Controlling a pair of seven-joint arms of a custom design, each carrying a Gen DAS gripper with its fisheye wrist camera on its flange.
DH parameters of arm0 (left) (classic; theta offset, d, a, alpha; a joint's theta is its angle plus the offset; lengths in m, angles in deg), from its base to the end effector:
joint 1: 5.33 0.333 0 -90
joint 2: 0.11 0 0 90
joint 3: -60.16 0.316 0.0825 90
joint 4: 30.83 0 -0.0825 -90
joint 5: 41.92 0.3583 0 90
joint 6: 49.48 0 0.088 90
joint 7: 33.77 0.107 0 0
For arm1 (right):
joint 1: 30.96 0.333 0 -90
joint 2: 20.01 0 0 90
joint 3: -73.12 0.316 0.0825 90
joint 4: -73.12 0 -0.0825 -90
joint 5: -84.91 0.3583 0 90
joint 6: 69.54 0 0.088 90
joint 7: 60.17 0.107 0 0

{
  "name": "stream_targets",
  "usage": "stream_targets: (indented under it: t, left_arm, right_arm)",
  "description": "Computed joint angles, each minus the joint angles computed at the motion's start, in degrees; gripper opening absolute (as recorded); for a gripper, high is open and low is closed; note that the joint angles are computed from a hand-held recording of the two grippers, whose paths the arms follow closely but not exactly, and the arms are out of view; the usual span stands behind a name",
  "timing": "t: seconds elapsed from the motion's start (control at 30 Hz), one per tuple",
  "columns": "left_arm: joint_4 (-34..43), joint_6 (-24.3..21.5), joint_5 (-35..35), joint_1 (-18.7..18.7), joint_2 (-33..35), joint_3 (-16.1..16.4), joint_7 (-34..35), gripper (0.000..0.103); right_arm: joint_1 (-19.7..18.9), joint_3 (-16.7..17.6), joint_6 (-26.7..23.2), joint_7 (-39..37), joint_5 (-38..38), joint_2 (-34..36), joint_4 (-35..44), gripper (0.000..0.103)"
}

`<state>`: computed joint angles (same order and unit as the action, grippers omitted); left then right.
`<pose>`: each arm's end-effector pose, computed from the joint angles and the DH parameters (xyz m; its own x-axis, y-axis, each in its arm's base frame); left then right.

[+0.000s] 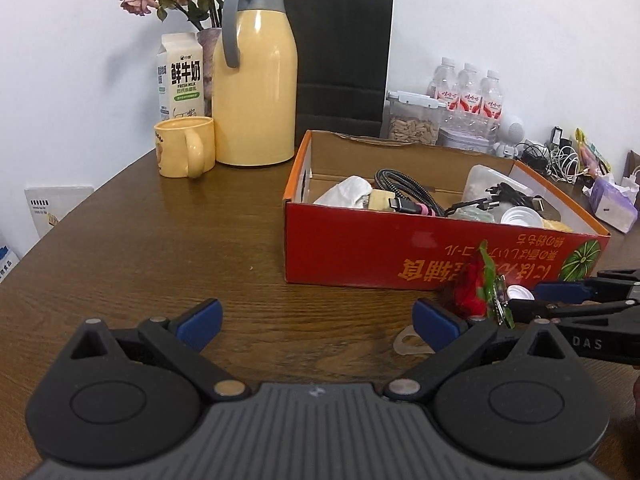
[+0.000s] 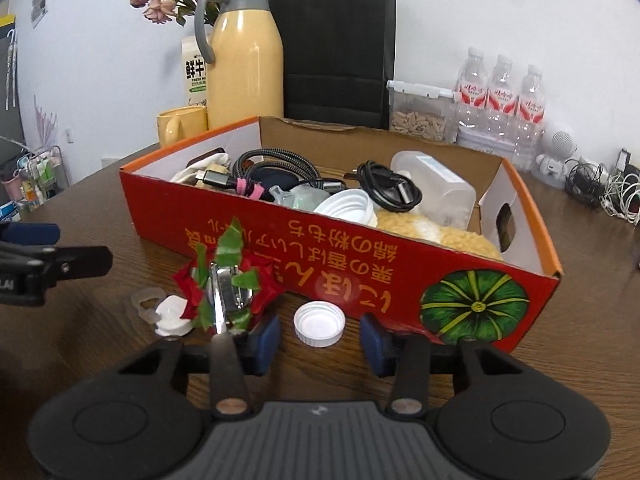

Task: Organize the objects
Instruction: 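Grasp the white round cap with the right tool while the left tool grasps a clear piece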

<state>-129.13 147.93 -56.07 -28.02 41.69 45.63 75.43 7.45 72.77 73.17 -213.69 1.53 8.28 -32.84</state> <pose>0.5973 -0.3669 0.3124 -0.5459 -0.8366 0.0452 -0.4711 0.2619 -0.8423 0.4976 0.3965 0.2850 -0.1892 -0.9819 0.0042 -0.5932 0.1109 -0.7974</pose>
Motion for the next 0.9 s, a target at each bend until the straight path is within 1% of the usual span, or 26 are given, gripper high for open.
stream_targets:
  t: [0.1,0.13,0.2,0.4,0.5,0.57,0.63,0.7,0.73,0.8,0.87,0.9]
  left_arm:
    - [-0.16,-0.67,0.61,0.65,-0.05,-0.61,0.06,0.103]
    - [-0.14,-0.88,0.65,0.54,-0.05,-0.48,0.10,0.103]
    - [0.16,-1.42,0.56,-0.01,0.04,0.09,0.20,0.103]
    - [1.37,-3.20,0.78,-0.43,0.62,0.34,0.41,0.103]
    - [2.56,-4.98,0.39,-2.19,0.90,2.23,0.49,0.103]
    - [3.30,-5.57,0.31,-3.34,1.23,3.32,0.60,0.100]
    - [4.36,-6.24,-0.44,-5.43,1.64,5.54,0.18,0.092]
    - [5.44,-7.03,-0.67,-6.04,2.15,6.12,-0.17,0.087]
    - [5.83,-7.54,-0.56,-6.07,2.31,6.11,-0.23,0.084]
    - [6.04,-8.16,0.32,-5.11,2.48,4.82,0.19,0.079]
    - [5.74,-7.86,1.08,-4.82,2.49,4.23,0.70,0.078]
    - [5.66,-7.86,1.37,-4.81,2.50,4.13,0.95,0.073]
  right_arm:
    - [-0.27,-0.12,0.64,-0.29,0.35,0.57,0.70,0.032]
    - [-0.23,-0.22,0.71,-0.30,0.31,0.63,0.79,0.027]
    - [0.01,-0.39,0.49,0.19,-0.01,0.53,0.59,0.027]
    - [0.88,-0.35,-1.21,1.79,-2.34,-0.06,-0.05,0.027]
    - [1.00,-0.02,-1.99,2.75,-3.43,-0.45,-0.45,0.027]
    - [1.00,0.21,-2.31,3.59,-4.28,-0.81,-0.87,0.027]
    - [1.00,0.50,-2.61,4.32,-5.10,-1.19,-1.36,0.027]
    - [0.92,0.84,-2.84,4.75,-5.64,-1.44,-1.68,0.027]
    - [0.91,1.00,-2.99,4.99,-5.90,-1.50,-1.79,0.027]
    - [0.90,1.25,-3.32,5.62,-6.45,-1.72,-2.14,0.027]
    - [0.82,1.46,-3.52,6.35,-6.95,-1.98,-2.52,0.027]
    - [0.75,1.57,-3.59,6.67,-7.15,-2.06,-2.62,0.027]
